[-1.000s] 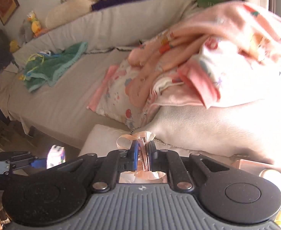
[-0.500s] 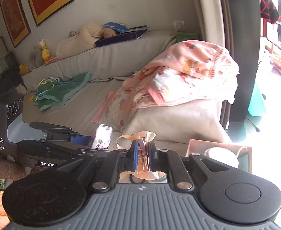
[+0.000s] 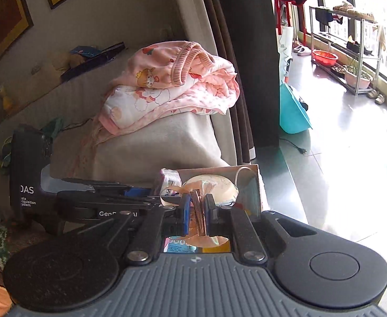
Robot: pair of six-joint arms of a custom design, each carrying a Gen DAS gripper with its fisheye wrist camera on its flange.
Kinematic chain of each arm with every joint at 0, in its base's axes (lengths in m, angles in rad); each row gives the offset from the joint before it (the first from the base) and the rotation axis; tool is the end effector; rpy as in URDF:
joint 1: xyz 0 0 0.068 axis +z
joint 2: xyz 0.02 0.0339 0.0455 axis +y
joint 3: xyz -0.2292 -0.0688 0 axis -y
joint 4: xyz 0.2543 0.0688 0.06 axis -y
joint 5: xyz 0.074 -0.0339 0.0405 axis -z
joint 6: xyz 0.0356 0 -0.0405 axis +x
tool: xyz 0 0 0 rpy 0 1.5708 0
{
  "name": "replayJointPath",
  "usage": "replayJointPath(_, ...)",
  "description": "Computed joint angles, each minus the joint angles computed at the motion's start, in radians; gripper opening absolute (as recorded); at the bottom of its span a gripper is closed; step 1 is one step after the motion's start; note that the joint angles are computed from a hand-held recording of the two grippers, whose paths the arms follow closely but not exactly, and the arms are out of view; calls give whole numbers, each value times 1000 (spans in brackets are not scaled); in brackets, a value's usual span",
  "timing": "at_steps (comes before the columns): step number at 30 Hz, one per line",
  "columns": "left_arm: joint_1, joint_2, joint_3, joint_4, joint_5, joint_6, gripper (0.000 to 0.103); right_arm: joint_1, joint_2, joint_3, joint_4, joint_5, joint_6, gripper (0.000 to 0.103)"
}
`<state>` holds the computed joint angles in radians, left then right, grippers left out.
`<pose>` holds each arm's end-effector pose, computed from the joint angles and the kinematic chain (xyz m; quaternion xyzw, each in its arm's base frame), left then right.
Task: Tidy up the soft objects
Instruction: 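Lower the tissue pack and ribbon into the pink box and open both tools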
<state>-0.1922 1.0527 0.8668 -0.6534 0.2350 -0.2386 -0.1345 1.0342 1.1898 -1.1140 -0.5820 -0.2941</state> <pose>0.2341 -0.0540 0.2438 0.0204 0.9281 -0.1829 0.3236 0.2052 -0.0080 0.3243 -0.1590 0.9036 0.2059 0.3403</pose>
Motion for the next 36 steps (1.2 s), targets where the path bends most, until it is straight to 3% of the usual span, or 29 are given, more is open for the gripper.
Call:
replayJointPath(3, -5, 71, -37, 43, 25, 9, 58, -27, 26, -15, 6, -6, -24, 11)
replayJointPath(8, -106, 36, -111, 54, -140, 108, 58, -17, 64, -35, 47, 5, -11, 11)
replayJointPath(13, -18, -94, -141, 33, -1, 148, 56, 38, 79, -40, 80, 26, 42, 11)
replayJointPath(16, 15, -201, -139, -7, 21, 202, 56, 59, 63, -37, 94, 40, 57, 11)
replayJointPath(21, 61, -353, -151, -65, 68, 195, 55, 126, 55, -19, 144, 72, 122, 11)
replayJointPath(24, 37, -355, -160, -164, 103, 228, 45, 198, 79, -1, 174, 102, 172, 11)
replayJointPath(27, -72, -364, -216, -162, -8, 223, 31, 263, 109, 13, 197, 126, 207, 11)
replayJointPath(31, -54, -341, -237, -92, 13, 230, 31, 299, 127, 19, 206, 147, 222, 11)
replayJointPath(34, -100, -291, -239, -31, -129, 246, 26, 287, 125, 12, 206, 158, 212, 11)
replayJointPath(36, -69, -264, -244, -18, -106, 244, 26, 276, 121, 1, 215, 164, 209, 11)
